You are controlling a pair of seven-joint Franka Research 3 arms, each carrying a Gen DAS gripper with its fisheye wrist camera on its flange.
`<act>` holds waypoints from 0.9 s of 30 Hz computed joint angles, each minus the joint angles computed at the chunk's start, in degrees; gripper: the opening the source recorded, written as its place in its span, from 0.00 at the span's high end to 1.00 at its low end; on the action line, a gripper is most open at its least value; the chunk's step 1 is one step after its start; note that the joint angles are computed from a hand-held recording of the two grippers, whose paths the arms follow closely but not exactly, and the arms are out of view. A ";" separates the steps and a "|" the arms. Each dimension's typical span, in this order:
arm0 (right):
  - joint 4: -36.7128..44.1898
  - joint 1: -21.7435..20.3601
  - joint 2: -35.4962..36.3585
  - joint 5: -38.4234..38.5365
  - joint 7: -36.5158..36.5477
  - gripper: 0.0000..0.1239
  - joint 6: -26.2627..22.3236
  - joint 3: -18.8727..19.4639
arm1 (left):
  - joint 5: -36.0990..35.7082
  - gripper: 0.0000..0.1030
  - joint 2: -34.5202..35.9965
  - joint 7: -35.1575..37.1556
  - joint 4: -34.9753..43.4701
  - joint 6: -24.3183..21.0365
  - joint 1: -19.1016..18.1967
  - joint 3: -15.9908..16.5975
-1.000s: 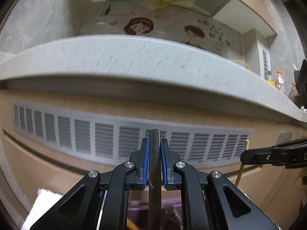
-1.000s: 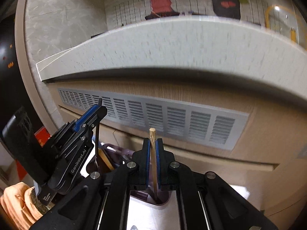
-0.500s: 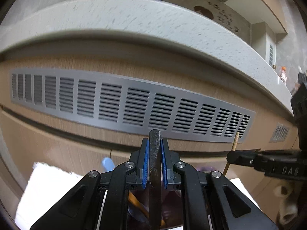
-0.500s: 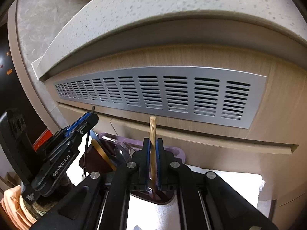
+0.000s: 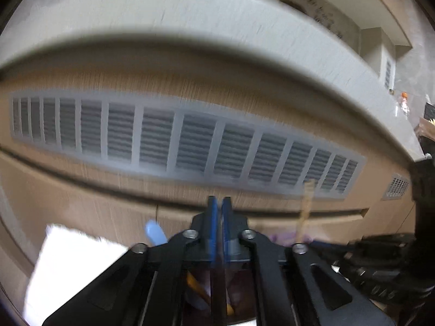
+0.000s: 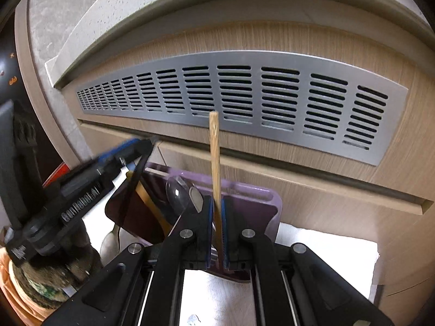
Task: Organize utensils
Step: 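Lift both held chopsticks and carry them over the purple caddy, then open both tools to drop the chopsticks into the caddy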
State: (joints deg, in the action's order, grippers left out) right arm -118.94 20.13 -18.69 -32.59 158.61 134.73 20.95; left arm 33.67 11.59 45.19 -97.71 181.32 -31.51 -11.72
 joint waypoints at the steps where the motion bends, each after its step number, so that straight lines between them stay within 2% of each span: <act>1: -0.02 0.01 -0.04 -0.17 0.06 0.95 -0.03 0.09 | 1.42 1.00 -0.27 -0.64 0.41 0.78 -0.94 1.27; 2: -0.05 0.01 -0.15 -0.28 0.10 0.95 0.02 0.11 | 3.51 1.00 -0.47 -1.95 1.34 1.23 -2.38 3.09; 3: -0.13 -0.02 -0.36 -0.43 0.22 0.95 0.21 0.12 | 4.52 1.00 -0.50 -2.46 2.20 0.98 -2.78 3.55; 4: -0.14 -0.07 -0.56 -0.53 0.24 0.95 0.34 0.12 | 3.64 1.00 -0.34 -1.19 2.94 0.39 -1.55 2.00; 6: -0.38 -0.27 -1.12 -0.82 0.51 0.95 0.44 0.30 | -5.07 1.00 0.28 7.46 4.03 -2.00 4.81 -6.23; 7: -0.39 -0.30 -1.38 -0.69 0.43 0.95 0.40 0.33 | -10.97 1.00 0.96 13.12 5.33 -4.80 8.14 -11.02; 9: -0.67 -0.42 -1.76 -0.65 0.49 0.95 0.49 0.62 | -21.56 1.00 0.50 23.04 5.20 -10.07 13.24 -17.66; 10: -1.04 -0.43 -2.14 -0.65 0.50 0.95 0.59 0.76 | -26.84 1.00 0.22 27.92 5.38 -13.93 15.38 -20.32; 13: -0.93 -0.60 -2.12 -0.02 0.02 0.95 0.52 1.00 | -38.78 1.00 -0.96 36.93 5.74 -25.70 18.55 -23.09; 15: -0.93 -0.41 -2.07 1.19 -0.39 0.95 1.16 0.62 | -45.17 0.99 -2.30 40.06 4.63 -31.14 19.65 -23.05; 16: -0.78 -0.16 -1.83 2.15 -0.90 0.95 1.85 0.31 | -46.99 0.98 -3.18 40.80 3.77 -32.37 19.71 -22.52; 19: 1.22 0.56 -0.09 4.63 -2.70 0.94 2.34 0.17 | -51.00 0.94 -8.23 42.86 -2.13 -31.13 19.46 -20.30; 20: 2.03 1.07 0.66 5.82 -3.72 0.90 2.40 -0.14 | -51.04 0.91 -10.01 43.22 -4.07 -30.19 19.01 -19.43; 21: 3.29 1.70 1.88 7.35 -4.88 0.87 2.60 -0.51 | -50.03 0.81 -12.27 43.07 -6.76 -28.65 18.53 -18.49; 22: 4.48 1.88 2.94 7.42 -4.88 0.79 2.43 -0.34 | -49.51 0.65 -13.86 43.08 -8.64 -27.75 17.96 -17.69; 24: 7.55 2.31 5.44 6.51 -4.43 0.73 0.45 0.09 | -52.15 0.50 -17.03 46.13 -12.07 -27.28 16.54 -15.57; 27: 12.74 4.06 10.15 6.19 -2.83 0.72 -2.36 -0.71 | -54.20 0.48 -20.89 49.04 -15.51 -28.52 14.36 -12.41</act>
